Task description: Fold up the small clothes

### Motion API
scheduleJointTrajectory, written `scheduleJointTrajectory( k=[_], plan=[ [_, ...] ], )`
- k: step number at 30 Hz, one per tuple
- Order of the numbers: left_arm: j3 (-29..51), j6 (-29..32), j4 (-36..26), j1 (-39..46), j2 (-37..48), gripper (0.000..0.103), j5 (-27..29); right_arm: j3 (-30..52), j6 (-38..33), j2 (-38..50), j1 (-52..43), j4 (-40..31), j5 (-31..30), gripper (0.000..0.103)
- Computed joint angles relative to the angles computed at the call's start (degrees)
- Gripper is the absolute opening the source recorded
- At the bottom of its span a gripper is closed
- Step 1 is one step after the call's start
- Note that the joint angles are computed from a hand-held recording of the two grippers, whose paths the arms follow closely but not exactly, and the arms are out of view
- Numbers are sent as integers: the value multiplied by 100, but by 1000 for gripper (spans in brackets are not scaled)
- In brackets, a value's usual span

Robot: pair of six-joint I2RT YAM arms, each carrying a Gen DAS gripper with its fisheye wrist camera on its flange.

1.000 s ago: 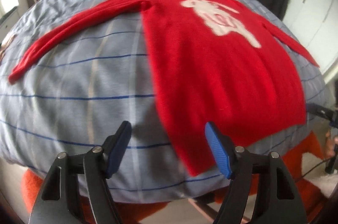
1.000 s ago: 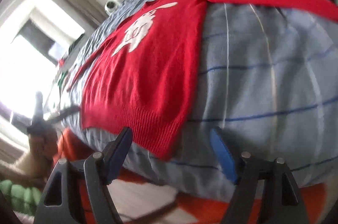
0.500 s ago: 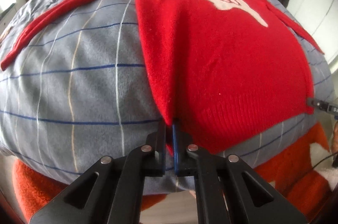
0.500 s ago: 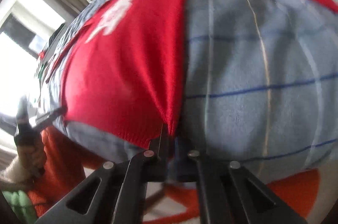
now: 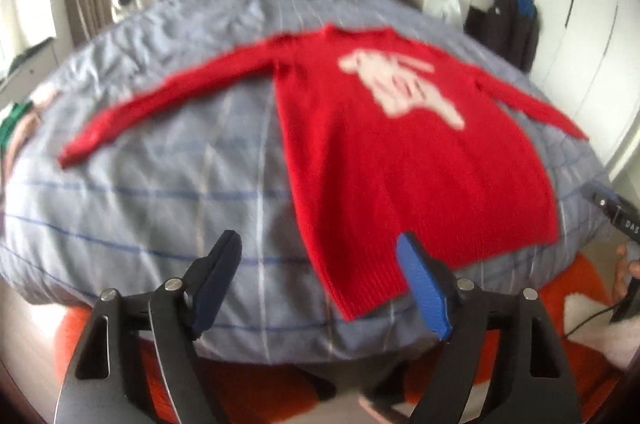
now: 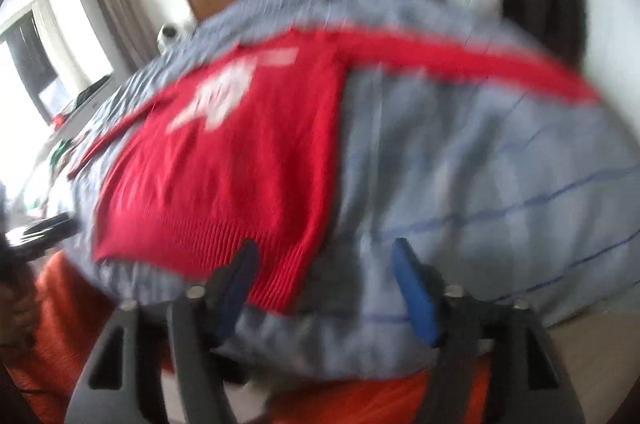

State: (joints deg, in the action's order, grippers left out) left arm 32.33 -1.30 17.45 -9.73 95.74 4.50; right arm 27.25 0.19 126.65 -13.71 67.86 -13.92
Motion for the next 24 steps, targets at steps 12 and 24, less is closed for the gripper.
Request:
scheduleJointTrajectory(
  k=[12, 24],
  plan=[
    [1032, -780, -63, 411, 430, 100, 133, 151, 643, 265, 119, 627, 570, 76],
    [2215, -620, 75, 475, 2859, 102, -647, 356, 722, 552, 40, 406, 436, 76]
  ],
)
